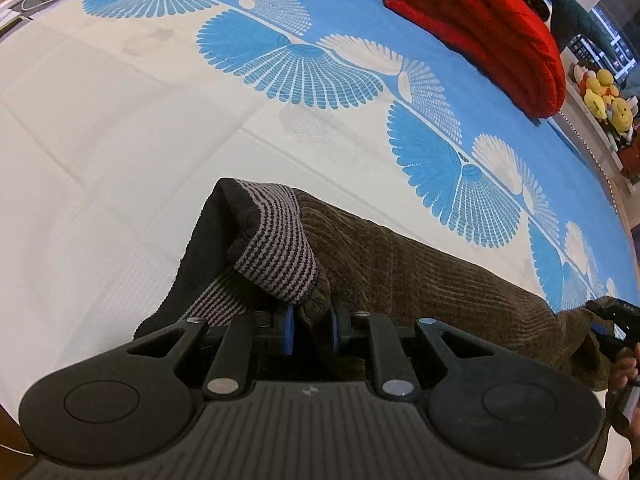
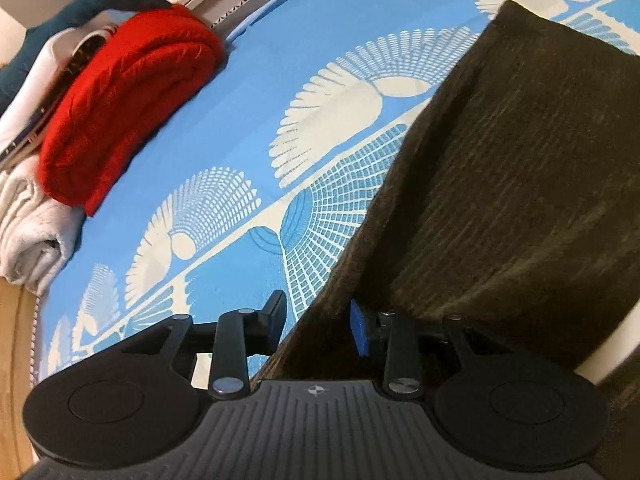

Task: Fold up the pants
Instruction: 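Hold the waistband with the left tool while the right tool grasps the leg end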

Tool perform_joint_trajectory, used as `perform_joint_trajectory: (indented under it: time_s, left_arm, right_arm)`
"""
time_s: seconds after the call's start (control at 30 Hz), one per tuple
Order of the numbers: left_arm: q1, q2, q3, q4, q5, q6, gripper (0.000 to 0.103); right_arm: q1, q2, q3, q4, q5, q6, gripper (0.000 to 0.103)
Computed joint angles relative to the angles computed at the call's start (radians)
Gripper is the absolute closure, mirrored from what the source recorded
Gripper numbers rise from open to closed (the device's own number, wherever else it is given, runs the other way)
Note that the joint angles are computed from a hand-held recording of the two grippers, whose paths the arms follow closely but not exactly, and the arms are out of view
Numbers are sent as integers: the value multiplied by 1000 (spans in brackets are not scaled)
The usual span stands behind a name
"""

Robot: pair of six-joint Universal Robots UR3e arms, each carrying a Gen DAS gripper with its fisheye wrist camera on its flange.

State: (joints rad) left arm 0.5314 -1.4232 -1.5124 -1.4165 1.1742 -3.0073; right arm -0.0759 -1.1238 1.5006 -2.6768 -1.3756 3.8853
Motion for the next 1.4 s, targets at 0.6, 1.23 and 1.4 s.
perform_joint_trajectory:
  time_s: [0.6,1.23,1.4]
  left_arm:
    - [306,254,-72,-284,-238,368,91]
    - [166,83,-28,-245,32,264,63]
    - [106,42,-12,-209,76,196,61]
  right_arm:
    - [27,-886,559,22,-151,-132,96]
    - [-161,-1299,789,484,-58,-582,77]
    - [41,-904,708,191,-212,-560,68]
